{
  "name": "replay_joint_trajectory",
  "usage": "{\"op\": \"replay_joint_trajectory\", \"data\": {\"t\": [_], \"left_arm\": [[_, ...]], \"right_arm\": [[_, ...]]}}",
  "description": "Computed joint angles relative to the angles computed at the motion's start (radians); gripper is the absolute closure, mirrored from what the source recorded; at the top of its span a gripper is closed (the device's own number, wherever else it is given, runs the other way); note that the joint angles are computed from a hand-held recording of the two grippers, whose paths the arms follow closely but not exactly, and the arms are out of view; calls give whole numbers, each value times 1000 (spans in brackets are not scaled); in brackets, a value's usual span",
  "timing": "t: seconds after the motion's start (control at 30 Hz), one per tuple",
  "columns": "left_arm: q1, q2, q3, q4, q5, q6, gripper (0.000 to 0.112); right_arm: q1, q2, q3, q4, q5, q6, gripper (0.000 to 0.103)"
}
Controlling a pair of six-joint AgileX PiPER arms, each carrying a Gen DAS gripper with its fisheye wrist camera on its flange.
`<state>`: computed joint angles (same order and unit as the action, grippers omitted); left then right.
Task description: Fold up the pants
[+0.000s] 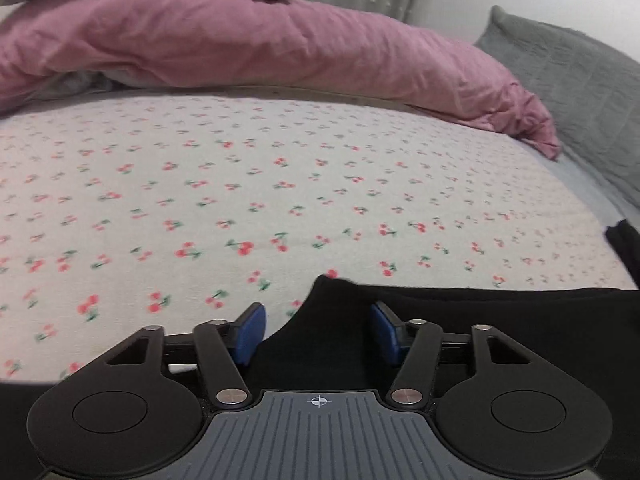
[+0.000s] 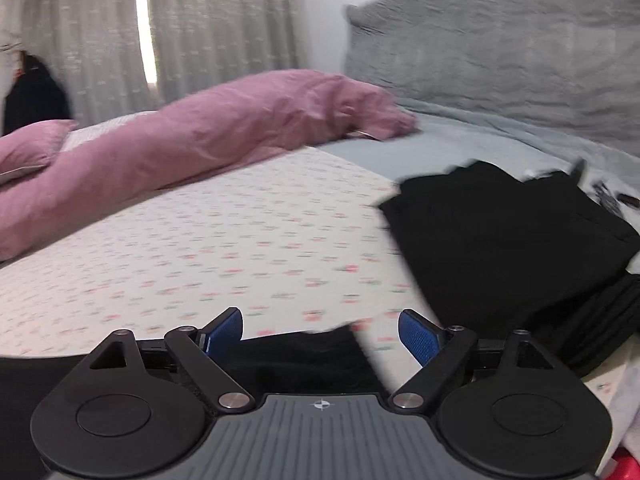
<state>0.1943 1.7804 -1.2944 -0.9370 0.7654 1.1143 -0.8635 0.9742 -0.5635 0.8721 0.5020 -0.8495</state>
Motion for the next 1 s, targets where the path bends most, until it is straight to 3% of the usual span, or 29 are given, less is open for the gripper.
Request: {"op": "replay_joint_trajectory", "data": {"t": [0.13,0.17,0.2,0.3,0.33,0.47,0.6,0.67,0.77,0.83,0.9,0.97,1.0], "left_arm": [[-2,49,-60,-7,55,-32,92],[-3,50,-57,-14,51,-41,97],[-7,45,-49,-19,36,-38,99],[12,19,-7,-111,21,14,105],[24,7,4,-153,23,33,106],[40,-53,61,-309,-16,134,106],[1,-46,82,-350,-110,177,106],[-36,-24,101,-367,-207,221,104],[-87,19,102,-301,-306,191,98],[-91,-14,130,-354,-336,242,95],[-105,-73,177,-400,-396,291,80],[-122,-138,216,-392,-421,275,52],[-129,-179,247,-418,-416,305,49]], "right_arm": [[-152,226,-68,148,233,-182,20],[-153,254,-66,178,246,-222,19],[-133,245,-53,190,219,-244,21],[-69,213,-37,186,190,-256,65],[-61,200,-39,178,187,-237,70],[-90,166,-44,287,164,-261,73],[25,234,-92,274,38,-237,74],[101,298,-107,198,-60,-155,74],[154,315,-77,225,-142,-200,70],[158,277,-68,163,-160,-123,55],[151,212,-50,79,-176,-29,48],[145,122,-24,34,-186,9,44],[152,65,-4,22,-192,15,40]]}}
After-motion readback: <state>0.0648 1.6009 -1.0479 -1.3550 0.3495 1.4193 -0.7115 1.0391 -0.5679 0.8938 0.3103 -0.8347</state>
